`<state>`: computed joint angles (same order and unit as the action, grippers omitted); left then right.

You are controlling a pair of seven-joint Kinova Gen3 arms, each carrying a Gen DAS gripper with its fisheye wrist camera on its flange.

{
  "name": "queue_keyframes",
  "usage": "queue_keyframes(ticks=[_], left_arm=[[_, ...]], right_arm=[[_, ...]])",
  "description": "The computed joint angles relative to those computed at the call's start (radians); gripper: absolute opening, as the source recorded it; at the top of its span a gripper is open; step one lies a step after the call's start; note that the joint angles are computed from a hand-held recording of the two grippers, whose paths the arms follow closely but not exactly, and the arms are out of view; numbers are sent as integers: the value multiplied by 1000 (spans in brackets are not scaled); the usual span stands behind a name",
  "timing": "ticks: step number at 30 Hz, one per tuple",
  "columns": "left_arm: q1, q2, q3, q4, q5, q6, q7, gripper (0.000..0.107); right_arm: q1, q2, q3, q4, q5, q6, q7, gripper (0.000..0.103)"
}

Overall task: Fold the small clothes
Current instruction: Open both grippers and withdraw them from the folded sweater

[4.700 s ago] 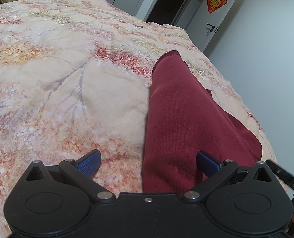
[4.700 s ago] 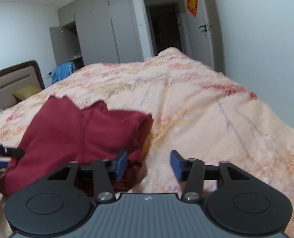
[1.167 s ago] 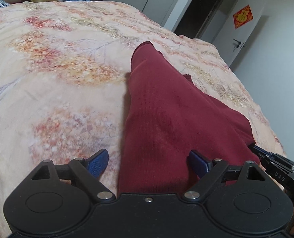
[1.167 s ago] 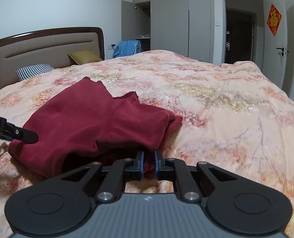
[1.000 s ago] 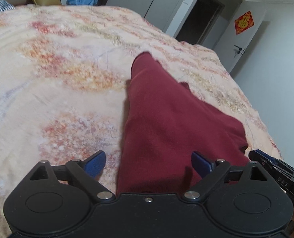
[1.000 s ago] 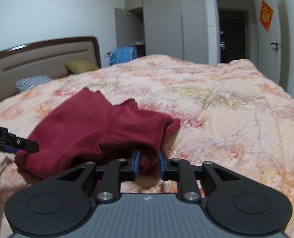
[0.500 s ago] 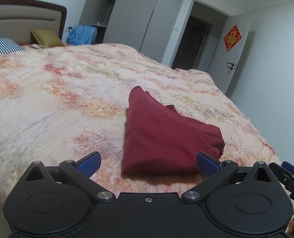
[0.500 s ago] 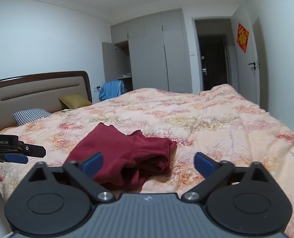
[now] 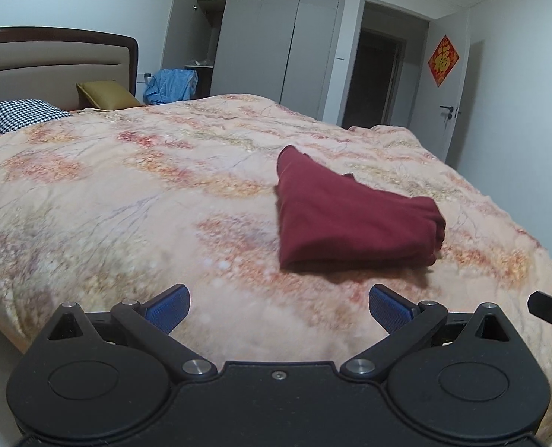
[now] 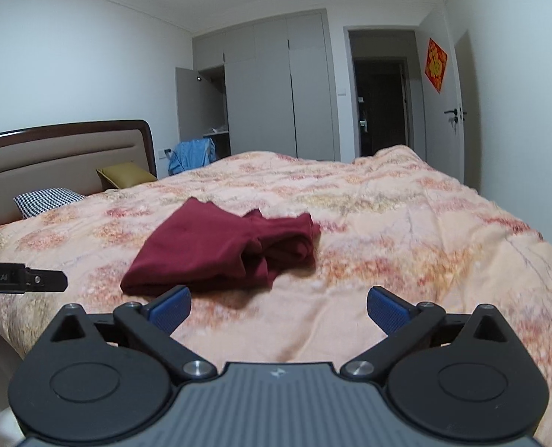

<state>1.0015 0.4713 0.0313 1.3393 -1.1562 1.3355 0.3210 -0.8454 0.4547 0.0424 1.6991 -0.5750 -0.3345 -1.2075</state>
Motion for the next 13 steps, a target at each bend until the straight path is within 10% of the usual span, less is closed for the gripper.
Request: queue_keyframes(ticks=[13], left_arm=[[-16, -9, 11, 24, -1, -37, 37, 102]], right_arm=[[-5, 5, 8, -10, 22, 41, -17, 103]])
